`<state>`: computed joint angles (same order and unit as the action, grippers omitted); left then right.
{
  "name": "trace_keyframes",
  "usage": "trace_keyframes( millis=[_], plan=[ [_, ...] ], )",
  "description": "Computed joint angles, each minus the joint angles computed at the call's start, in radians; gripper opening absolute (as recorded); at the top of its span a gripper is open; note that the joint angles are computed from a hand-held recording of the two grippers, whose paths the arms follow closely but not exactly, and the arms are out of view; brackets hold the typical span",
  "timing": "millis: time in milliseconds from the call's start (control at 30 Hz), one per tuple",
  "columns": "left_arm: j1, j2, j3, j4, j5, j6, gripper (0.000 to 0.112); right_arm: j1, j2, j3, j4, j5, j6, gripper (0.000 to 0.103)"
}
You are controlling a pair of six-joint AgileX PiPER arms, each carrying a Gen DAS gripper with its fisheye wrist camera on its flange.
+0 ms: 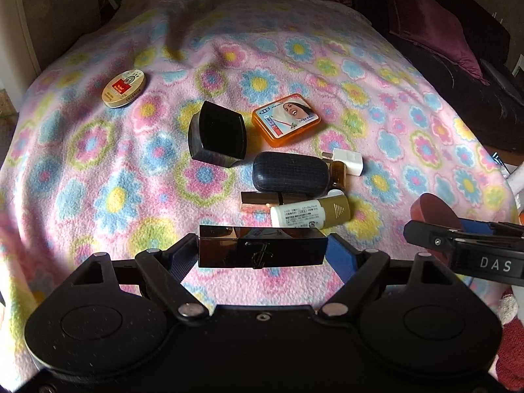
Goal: Organize rigid objects
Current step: 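Carry the lipstick in the left tool over the basket while the right tool carries the compact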
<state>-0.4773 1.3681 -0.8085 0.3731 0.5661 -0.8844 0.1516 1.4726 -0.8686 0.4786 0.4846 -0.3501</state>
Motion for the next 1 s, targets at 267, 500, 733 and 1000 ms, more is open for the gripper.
trace_keyframes(
  millis=[267,500,733,1000],
  plan=[
    [-0.151,-0.160,0.082,0.056,0.132,-0.150,0.079,0.057,-0.229,0.133,-0.053,0.089,0.071,0.076],
    [-0.298,-0.258,0.137,0.094,0.239,-0.316,0.079,0.179,-0.407,0.209,-0.243,0.169,0.290,0.076],
    [-0.428,-0.304,0.167,0.146,0.306,-0.470,0.079,0.360,-0.581,0.231,-0.489,0.302,0.601,0.076],
    [-0.570,-0.253,0.146,0.188,0.382,-0.581,0.079,0.485,-0.729,0.288,-0.571,0.360,0.772,0.076]
  ],
)
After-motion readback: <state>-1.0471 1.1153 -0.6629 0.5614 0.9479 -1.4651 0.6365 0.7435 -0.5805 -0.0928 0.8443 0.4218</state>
